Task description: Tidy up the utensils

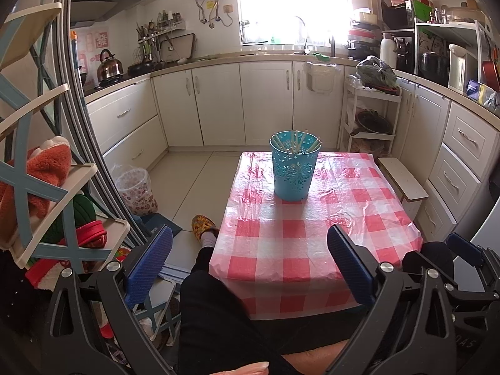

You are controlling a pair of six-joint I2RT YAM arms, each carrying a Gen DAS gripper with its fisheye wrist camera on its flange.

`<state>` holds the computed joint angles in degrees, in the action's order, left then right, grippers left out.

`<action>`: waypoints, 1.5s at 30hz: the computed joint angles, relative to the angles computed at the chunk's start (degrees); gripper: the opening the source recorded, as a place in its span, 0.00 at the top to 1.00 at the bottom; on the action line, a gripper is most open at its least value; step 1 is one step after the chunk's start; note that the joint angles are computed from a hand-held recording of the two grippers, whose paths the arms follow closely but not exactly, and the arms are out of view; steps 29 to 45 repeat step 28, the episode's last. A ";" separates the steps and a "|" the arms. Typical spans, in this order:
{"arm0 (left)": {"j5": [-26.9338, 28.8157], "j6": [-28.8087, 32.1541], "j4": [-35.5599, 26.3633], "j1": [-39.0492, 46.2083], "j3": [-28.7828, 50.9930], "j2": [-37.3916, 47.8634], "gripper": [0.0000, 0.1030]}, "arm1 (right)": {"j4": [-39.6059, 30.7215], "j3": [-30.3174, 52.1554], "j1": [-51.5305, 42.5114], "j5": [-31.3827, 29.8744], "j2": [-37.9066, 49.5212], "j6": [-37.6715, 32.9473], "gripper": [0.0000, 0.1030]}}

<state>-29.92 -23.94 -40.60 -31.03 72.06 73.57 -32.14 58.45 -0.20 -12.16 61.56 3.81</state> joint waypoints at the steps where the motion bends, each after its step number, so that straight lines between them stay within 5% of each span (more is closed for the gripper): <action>1: 0.02 -0.10 0.02 -0.01 0.03 0.07 0.07 | -0.02 -0.03 0.04 0.03 -0.03 0.00 0.07; 7: 0.34 -0.40 -0.34 -0.02 0.24 0.16 0.07 | -0.13 0.14 0.00 -0.04 0.15 0.03 0.07; 13: 8.85 -0.30 3.20 4.40 -2.85 -2.01 0.07 | 0.07 -0.99 -0.08 -0.53 0.11 -0.05 0.07; 18: 6.52 1.44 4.78 5.00 -2.64 0.90 0.07 | 0.76 0.54 -1.23 -1.32 4.08 -0.73 0.07; 28: 11.32 3.69 7.53 10.48 2.04 12.49 0.07 | 3.36 11.26 -3.38 0.05 22.95 -1.60 0.07; 45: 11.32 3.69 7.53 10.48 2.04 12.49 0.07 | 3.36 11.26 -3.38 0.05 22.95 -1.60 0.07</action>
